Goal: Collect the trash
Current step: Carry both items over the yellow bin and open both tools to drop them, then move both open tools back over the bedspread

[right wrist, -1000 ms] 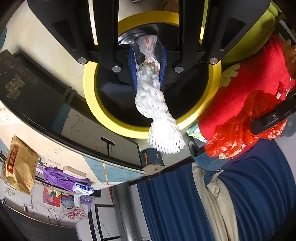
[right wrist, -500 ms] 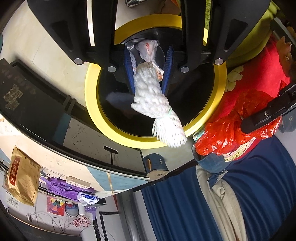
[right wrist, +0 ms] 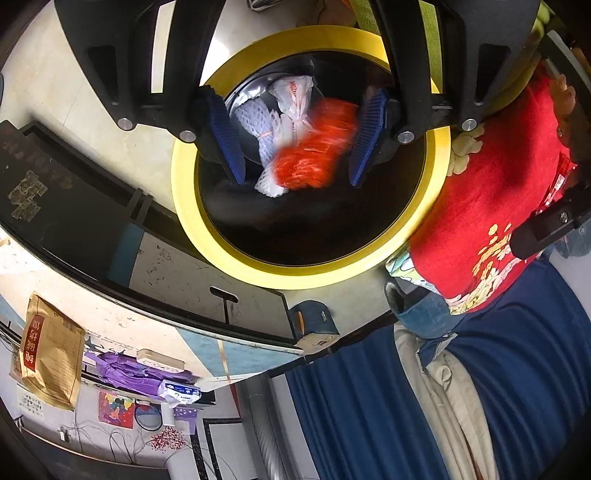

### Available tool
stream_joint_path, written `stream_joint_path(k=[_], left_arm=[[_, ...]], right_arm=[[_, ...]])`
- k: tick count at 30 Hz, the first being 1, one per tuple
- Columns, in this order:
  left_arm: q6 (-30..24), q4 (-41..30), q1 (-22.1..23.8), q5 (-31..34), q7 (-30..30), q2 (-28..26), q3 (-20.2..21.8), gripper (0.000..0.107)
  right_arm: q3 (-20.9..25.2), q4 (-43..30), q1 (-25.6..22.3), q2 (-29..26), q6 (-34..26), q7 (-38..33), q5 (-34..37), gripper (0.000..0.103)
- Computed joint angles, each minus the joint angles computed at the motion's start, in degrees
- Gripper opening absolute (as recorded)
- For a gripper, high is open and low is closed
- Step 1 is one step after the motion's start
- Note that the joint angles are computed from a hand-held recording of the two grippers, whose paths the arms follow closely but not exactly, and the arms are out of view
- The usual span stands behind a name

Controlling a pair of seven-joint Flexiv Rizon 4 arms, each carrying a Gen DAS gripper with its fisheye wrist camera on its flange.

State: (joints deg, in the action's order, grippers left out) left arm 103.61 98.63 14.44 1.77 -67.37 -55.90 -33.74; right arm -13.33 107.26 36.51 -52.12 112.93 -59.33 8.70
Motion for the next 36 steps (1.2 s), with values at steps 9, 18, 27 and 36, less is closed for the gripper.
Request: stream_joint_path(k=[9, 18, 27, 36], left_arm=[[4.2, 1.8, 0.3, 1.5, -2.9, 1.6, 1.4, 0.092], [9.7, 3.5, -0.5, 3.9, -9.3, 4.3, 6.0, 0.092], [13.0, 5.3, -0.1, 5.4, -16.5, 6.9, 10.1, 0.092], [17.2, 7.0, -1.0, 5.5, -22.6, 9.2, 15.7, 0.092]], right_arm=[[-0.8, -0.1, 1.1, 0.1, 1.5, -1.6, 0.8, 0.061], [-0.7, -1.0, 2.3, 0.4, 3.2, -5.3, 1.1, 0.065], [0.6, -3.0, 2.9, 1.0, 2.7, -9.7, -0.7, 0.066], [3.2, -6.1, 2.5, 1.8, 1.8, -13.1, -4.3, 0.07]])
